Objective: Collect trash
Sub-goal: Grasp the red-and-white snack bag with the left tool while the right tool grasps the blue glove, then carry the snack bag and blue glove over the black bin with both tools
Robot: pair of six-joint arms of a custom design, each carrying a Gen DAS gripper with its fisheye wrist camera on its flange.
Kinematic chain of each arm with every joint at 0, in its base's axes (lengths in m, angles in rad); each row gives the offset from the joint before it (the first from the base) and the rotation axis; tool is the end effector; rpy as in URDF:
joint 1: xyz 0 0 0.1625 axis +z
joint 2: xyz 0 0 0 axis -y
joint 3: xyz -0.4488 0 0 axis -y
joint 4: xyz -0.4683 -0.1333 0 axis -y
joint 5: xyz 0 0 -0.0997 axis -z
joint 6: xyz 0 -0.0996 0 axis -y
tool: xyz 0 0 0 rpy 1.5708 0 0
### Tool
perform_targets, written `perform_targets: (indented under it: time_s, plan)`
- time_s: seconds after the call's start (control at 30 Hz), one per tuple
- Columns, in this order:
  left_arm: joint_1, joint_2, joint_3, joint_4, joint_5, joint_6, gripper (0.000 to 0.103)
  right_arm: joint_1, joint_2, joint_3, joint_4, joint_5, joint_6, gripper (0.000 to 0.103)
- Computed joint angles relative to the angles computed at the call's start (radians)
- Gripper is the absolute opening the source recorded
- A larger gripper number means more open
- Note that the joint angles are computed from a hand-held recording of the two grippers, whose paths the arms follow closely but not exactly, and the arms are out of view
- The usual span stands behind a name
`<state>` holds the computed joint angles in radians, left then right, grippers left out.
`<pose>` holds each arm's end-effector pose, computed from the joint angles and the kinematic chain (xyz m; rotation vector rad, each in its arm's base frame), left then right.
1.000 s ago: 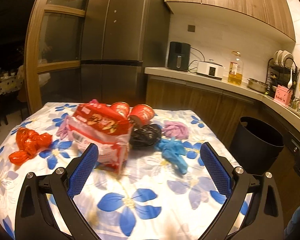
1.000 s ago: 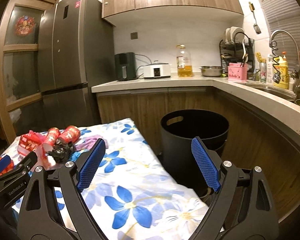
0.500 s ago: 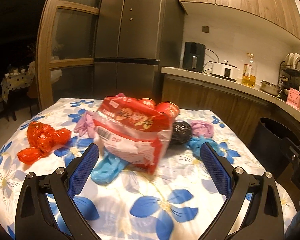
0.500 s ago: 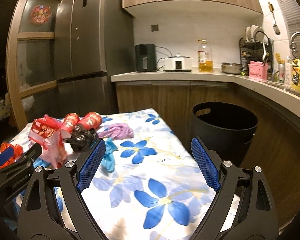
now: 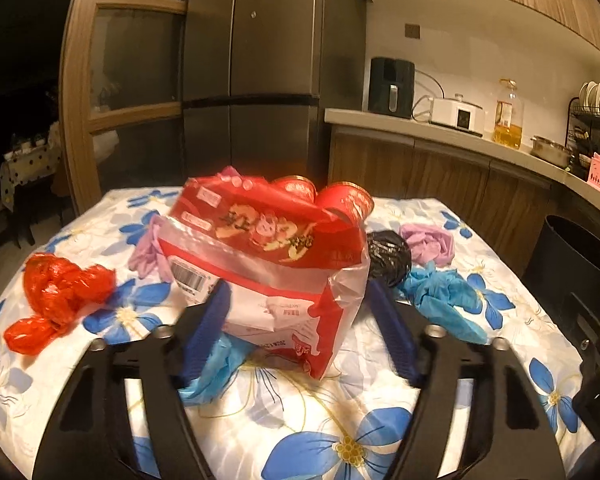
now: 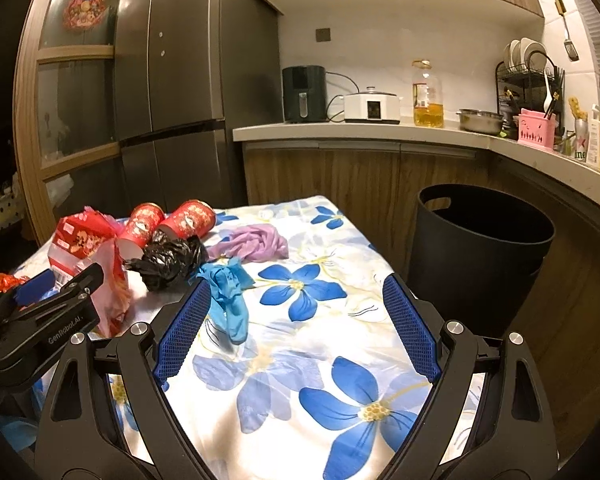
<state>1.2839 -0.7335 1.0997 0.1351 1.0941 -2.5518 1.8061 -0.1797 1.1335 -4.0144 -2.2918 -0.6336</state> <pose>-0.0548 -0.8183 0.1653 0.6609 2.1716 -1.2332 0.2511 -0.7575 -0.0459 0.1855 -1.8507 1.4570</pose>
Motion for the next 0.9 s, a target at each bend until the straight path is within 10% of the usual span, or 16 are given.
perform_targets:
  time_s: [0.27,0.47,0.9]
  plan:
    - [0.016,0.055,-0.105,0.138,0.014,-0.067,0.013,-0.008,0.023,-0.042,0.065,0.002,0.012,0.086]
    - [0.014,0.008,-0.047,0.089,0.052,-0.056,0.007,-0.016,0.033,-0.063,0.142,0.033,0.043,0.083]
    - [-0.006,-0.112,0.068,0.003,0.104,-0.085,0.007,-0.04,0.062,-0.15,0.393,0.051,0.124,0.037]
